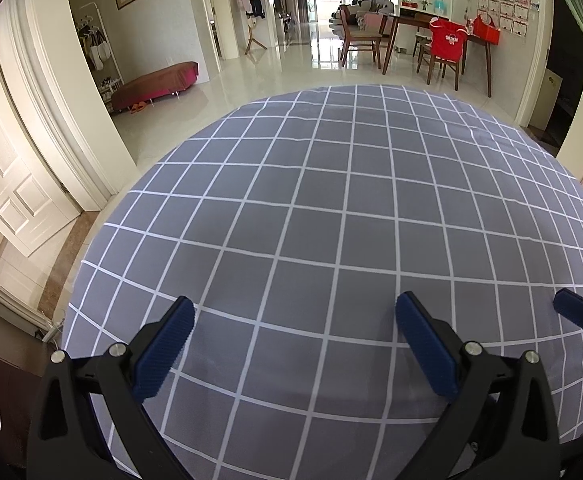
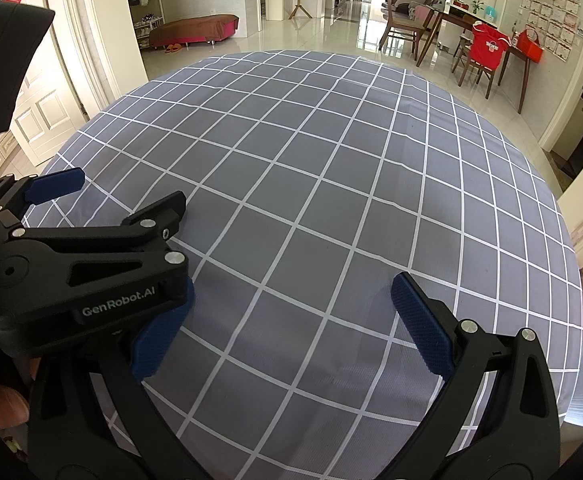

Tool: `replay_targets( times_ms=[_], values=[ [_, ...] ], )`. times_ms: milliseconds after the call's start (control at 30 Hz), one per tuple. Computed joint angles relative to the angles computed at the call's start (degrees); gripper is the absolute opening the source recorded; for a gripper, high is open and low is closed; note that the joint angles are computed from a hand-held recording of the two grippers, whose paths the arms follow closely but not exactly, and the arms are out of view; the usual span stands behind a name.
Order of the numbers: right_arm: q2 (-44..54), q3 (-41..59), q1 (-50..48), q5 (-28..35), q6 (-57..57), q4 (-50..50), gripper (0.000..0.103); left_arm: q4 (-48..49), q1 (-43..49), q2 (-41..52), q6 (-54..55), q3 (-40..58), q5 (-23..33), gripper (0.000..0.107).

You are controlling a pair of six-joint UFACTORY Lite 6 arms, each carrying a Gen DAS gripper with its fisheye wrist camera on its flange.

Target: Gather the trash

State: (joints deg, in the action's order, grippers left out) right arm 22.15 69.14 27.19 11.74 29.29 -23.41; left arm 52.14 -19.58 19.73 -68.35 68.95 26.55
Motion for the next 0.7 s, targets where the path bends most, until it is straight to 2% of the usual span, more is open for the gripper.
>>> replay_targets(
  times_ms=[167,700],
  values=[
    [0.22,0.15,0.03,-0.06,0.17,-0.15,0.097,1.45,-2.95,0.48,-2.38,1.3,3.45,0.099],
    [0.12,0.04,0.06,-0.05,0.4,-0.34,0.097,-0.07,-5.0,0.87,-2.8,2.54,4.86,0.099]
  ],
)
